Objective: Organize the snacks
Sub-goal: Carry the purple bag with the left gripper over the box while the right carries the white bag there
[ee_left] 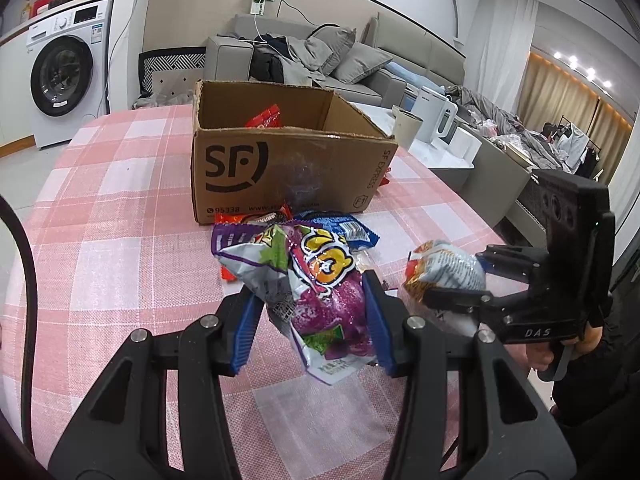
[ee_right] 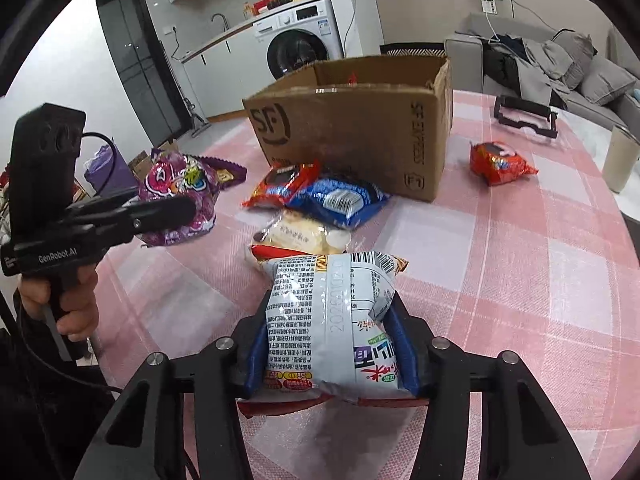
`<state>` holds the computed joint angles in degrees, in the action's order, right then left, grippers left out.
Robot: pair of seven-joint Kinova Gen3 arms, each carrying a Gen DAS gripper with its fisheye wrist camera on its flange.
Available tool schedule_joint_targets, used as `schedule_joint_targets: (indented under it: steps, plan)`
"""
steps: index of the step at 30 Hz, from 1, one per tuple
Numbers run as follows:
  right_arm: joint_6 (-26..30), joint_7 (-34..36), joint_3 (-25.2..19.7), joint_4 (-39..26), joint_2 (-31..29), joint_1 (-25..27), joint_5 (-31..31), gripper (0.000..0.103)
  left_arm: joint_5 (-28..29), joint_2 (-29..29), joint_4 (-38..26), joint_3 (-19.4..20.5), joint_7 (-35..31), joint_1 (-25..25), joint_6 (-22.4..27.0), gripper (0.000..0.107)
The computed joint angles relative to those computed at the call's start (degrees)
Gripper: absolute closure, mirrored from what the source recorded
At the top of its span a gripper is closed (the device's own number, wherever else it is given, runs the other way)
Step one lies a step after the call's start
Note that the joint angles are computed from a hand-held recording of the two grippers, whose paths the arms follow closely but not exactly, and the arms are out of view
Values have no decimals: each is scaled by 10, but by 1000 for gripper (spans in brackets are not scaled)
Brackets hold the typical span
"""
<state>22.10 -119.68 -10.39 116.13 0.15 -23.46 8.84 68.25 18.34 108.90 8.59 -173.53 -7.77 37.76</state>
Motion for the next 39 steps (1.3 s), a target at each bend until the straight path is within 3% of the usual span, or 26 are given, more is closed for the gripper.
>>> schedule_joint_targets:
  steps: [11, 20, 31, 39]
  plan:
    - [-16, -27, 1, -32, -12, 14, 36, 51, 22, -11, -24, 1, -7, 7, -8, 62]
    - [-23, -91, 3, -70, -6, 24, 102, 51, 24, -11, -71, 6, 14, 20, -30, 62]
    - [-22, -88, 24, -131, 23, 18, 103, 51, -35, 24, -152, 32, 88, 31, -65, 62]
    - [-29, -99, 45, -167, 47, 8, 107, 51, -121, 66, -214, 57, 170, 41, -99, 62]
